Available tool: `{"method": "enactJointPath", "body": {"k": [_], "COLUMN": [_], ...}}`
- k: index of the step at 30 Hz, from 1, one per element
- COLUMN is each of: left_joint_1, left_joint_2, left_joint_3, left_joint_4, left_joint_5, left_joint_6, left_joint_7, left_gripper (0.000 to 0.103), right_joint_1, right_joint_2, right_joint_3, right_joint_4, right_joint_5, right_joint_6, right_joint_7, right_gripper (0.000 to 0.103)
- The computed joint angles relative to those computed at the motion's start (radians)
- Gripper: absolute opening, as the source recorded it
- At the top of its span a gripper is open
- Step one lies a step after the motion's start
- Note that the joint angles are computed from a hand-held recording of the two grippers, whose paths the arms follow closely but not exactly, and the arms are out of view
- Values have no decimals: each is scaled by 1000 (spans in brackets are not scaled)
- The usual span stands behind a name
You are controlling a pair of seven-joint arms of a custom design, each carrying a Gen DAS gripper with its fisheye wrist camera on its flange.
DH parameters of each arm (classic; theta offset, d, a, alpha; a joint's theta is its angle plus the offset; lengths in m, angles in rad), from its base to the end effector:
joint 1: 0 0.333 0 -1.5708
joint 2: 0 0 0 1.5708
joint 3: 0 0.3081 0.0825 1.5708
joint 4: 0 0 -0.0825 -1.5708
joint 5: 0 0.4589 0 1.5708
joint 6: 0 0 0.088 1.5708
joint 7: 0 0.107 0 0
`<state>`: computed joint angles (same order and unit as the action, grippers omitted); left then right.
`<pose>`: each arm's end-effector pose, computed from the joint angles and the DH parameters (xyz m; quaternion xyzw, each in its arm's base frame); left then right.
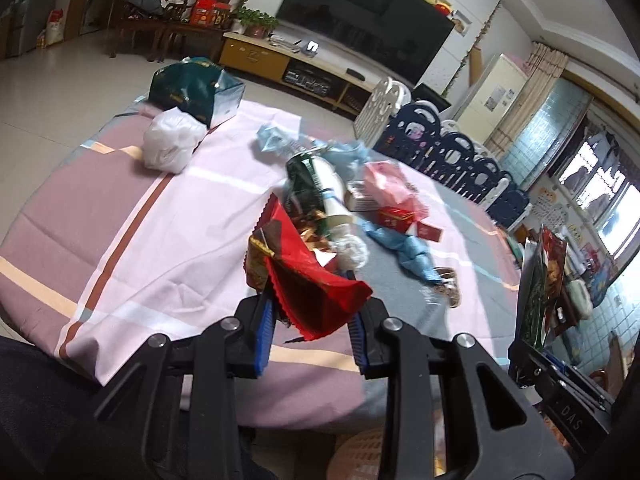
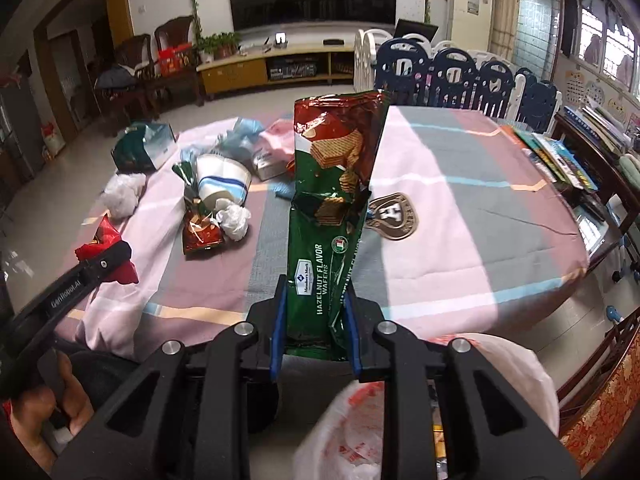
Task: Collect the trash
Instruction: 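Carry both packages over the wastebasket and open both tools to drop them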
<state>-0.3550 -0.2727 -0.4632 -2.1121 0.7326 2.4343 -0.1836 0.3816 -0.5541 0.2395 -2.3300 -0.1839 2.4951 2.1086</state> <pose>0.3988 -0.4492 0.5532 -0.7704 0.4689 -0.3866 0.1930 0.4096 0.3128 0.5943 -0.7207 0.5884 -0.2076 0.3022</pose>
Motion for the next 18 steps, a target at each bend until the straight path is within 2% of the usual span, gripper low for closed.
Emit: {"method": "enactJointPath", "body": {"k": [6,12,14,18], "left_joint_1": [-22,-73,-93,-151], "left_joint_2": [-7,83,129,218], "left_joint_3": [-31,-24,-24,-12], "left_joint_4": [63,140,183,271], "left_joint_5": [21,-15,-23,-37], "left_joint_6": [-14,155,172,152], "left_joint_7": [53,152,192,276], "left_gripper": [32,32,32,32], "right_joint_1": [9,-1,1,9], "right_joint_2": [-203,-407,-467,-537], "right_joint_3": [-51,-83,-101,-131], "right_joint_4": [-118,-243,-284,-346], "right_joint_5": [29,76,103,163], "right_joint_6": [-48,-151,-183,-252], "right_joint_7": [-71,-138,-158,-197], "right_gripper": [26,26,26,26]}}
